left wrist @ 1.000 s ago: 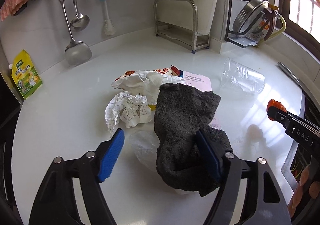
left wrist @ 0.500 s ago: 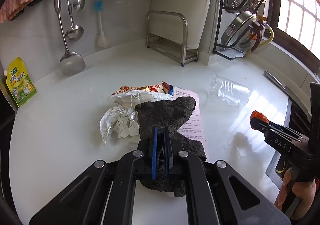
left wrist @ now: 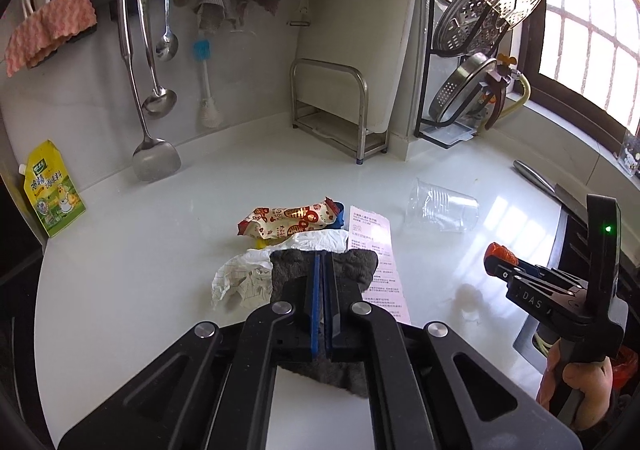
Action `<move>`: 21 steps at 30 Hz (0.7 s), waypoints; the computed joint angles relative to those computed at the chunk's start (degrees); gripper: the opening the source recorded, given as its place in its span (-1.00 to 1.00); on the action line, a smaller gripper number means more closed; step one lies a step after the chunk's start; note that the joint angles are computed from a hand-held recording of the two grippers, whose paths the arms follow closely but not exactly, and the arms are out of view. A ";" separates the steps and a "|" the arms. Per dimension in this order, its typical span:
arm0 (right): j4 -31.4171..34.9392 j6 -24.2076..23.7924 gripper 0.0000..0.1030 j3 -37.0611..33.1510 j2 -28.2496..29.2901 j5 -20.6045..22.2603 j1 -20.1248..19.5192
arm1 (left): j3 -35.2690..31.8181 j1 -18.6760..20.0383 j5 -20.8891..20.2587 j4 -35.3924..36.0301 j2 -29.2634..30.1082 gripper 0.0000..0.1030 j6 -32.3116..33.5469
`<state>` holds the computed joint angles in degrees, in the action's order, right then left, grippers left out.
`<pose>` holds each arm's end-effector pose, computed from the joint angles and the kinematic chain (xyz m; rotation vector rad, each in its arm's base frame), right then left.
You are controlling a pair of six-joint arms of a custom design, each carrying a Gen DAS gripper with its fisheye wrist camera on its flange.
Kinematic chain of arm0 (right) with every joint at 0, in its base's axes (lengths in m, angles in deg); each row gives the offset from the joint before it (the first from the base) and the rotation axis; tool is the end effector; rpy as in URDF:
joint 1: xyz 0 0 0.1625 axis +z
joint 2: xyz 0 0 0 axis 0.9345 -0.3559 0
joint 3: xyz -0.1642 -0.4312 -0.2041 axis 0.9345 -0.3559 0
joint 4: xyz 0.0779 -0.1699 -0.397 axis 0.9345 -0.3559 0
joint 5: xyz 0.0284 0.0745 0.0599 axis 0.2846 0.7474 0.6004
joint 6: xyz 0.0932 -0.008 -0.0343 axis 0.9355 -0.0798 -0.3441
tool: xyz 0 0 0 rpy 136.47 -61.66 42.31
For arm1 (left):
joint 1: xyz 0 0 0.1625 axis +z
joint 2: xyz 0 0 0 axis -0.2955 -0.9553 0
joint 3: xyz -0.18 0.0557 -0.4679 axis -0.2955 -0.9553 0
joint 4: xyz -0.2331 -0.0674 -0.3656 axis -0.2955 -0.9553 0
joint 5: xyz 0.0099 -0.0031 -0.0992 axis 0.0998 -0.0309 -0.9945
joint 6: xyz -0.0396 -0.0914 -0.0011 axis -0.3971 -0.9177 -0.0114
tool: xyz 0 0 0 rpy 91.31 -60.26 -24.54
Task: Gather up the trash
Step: 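Close the left tool on the dark grey cloth and lift it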
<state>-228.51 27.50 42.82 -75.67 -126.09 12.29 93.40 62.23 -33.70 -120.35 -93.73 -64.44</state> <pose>-0.0020 -0.7856 0.2965 0.4387 -2.5233 0.8957 -0.3867 -0.7010 0.0165 0.3702 2.1342 -1.0196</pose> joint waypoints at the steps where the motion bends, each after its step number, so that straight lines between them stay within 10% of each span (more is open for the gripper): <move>1: -0.06 0.02 -0.42 0.02 0.01 0.03 -0.01 | 0.12 0.07 0.07 0.68 0.02 -0.95 -0.55; 13: -0.38 0.27 -0.42 0.47 -0.34 0.47 -0.09 | 5.52 1.71 -2.69 6.03 -2.43 -0.87 -8.93; 21: -0.38 0.31 -0.42 0.31 -0.10 -0.04 0.04 | 9.58 0.96 -1.30 5.25 -3.25 0.04 -10.03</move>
